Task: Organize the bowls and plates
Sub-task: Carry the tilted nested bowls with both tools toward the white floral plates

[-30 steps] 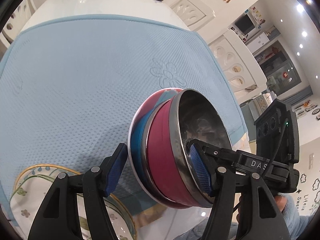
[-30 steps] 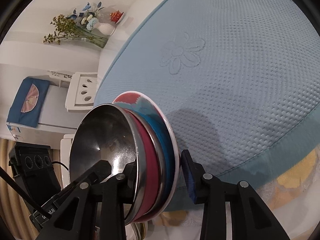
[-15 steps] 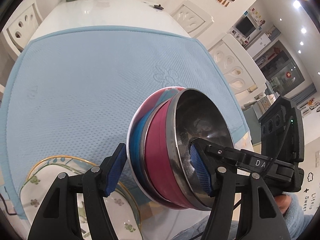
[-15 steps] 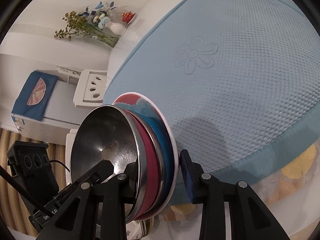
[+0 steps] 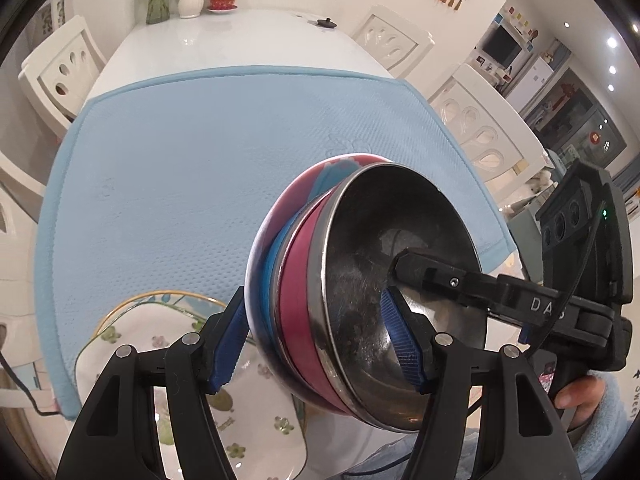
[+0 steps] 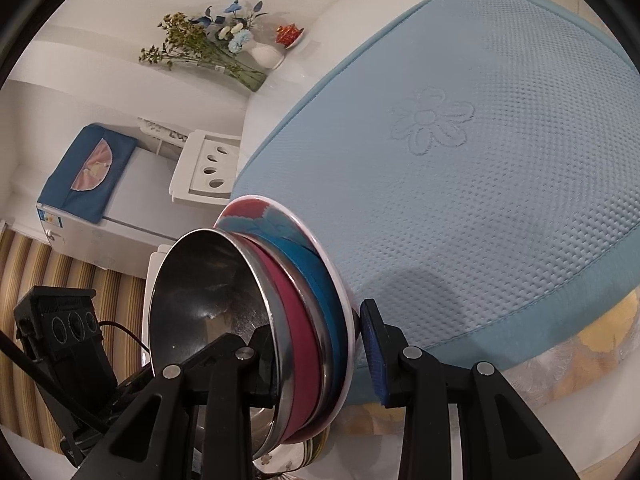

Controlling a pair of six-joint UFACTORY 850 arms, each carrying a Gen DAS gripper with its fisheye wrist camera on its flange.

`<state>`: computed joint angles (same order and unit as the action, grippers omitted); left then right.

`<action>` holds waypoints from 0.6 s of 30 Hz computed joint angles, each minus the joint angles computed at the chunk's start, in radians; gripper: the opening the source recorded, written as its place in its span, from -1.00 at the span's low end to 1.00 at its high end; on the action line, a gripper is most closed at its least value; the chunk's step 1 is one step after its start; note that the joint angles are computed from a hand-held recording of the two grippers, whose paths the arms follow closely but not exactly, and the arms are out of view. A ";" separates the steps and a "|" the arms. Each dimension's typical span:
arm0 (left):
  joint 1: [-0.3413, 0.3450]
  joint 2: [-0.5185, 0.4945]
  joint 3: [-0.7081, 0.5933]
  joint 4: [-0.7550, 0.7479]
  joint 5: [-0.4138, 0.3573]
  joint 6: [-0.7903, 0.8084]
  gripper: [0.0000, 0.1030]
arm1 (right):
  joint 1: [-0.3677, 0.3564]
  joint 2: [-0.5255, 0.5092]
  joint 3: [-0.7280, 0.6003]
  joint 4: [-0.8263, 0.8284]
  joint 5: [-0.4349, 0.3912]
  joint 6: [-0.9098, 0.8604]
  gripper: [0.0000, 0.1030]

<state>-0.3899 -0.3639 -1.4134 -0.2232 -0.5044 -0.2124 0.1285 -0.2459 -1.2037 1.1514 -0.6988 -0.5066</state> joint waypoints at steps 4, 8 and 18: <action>0.003 0.016 0.020 0.000 0.007 -0.019 0.20 | 0.009 0.008 0.005 -0.002 0.007 -0.002 -0.36; 0.004 0.050 0.061 0.022 0.027 -0.054 0.20 | 0.023 0.011 0.005 -0.009 0.005 -0.008 -0.36; 0.004 0.119 0.140 0.147 0.043 -0.208 0.20 | 0.056 -0.001 -0.013 -0.012 -0.024 -0.049 -0.36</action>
